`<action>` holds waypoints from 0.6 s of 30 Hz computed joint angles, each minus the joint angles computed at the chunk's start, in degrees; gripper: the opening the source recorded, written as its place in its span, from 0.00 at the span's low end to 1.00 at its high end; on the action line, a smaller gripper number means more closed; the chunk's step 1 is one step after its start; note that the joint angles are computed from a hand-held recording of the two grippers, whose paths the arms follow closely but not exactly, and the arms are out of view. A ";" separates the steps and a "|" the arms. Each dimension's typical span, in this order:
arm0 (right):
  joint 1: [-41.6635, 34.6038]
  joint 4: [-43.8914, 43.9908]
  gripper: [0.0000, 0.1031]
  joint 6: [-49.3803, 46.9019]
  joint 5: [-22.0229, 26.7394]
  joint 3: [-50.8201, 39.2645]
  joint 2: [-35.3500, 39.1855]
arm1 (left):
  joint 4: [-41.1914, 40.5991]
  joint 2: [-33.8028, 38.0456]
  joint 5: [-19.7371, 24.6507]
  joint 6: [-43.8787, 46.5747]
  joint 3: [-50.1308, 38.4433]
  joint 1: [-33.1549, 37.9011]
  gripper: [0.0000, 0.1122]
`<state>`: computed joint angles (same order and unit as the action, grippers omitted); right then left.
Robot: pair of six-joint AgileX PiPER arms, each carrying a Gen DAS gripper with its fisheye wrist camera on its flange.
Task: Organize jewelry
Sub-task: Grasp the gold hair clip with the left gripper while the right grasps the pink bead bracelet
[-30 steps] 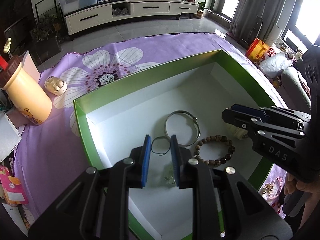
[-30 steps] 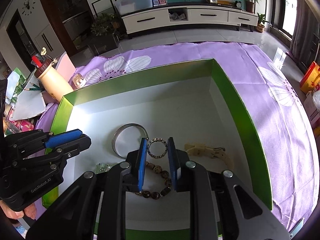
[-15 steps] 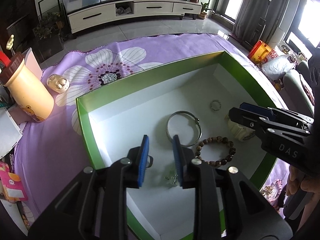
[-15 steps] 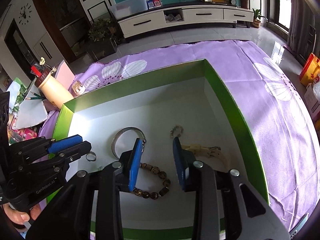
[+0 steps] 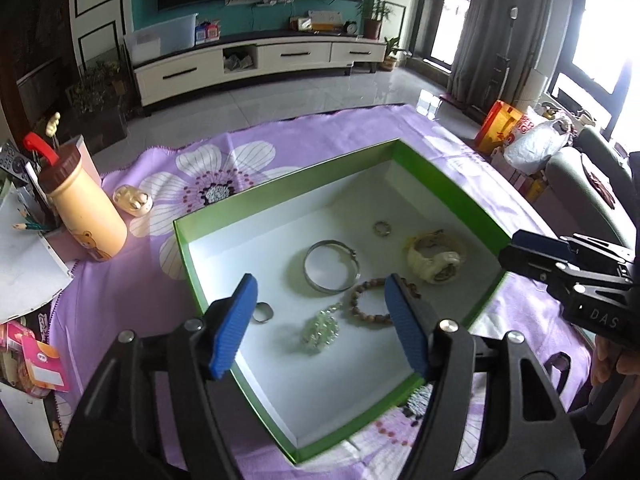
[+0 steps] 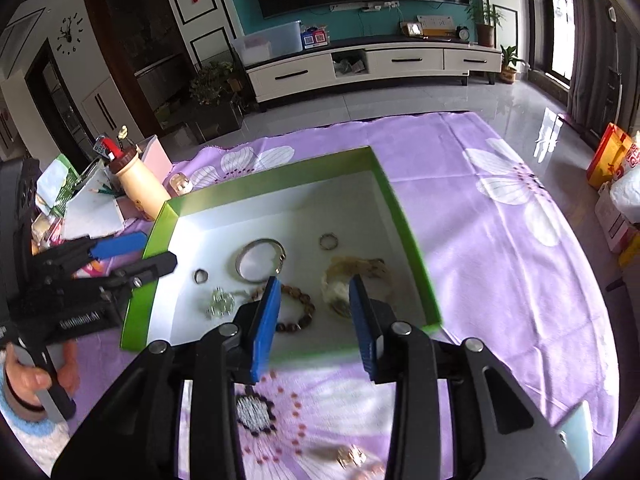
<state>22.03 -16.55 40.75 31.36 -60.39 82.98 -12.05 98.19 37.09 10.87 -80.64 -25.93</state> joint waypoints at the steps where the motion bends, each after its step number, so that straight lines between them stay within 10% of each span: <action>1: 0.31 -0.95 0.35 1.07 0.58 1.67 -1.79 | -0.53 -1.77 -0.25 0.66 1.50 -0.38 0.60; 9: 2.50 -2.99 0.35 6.38 5.07 15.28 -14.28 | -2.57 -15.02 -2.27 2.84 14.40 -7.01 0.61; 18: 3.54 -0.31 0.35 3.72 7.17 23.24 -15.30 | -3.71 -11.23 -5.33 -0.05 21.96 -16.07 0.60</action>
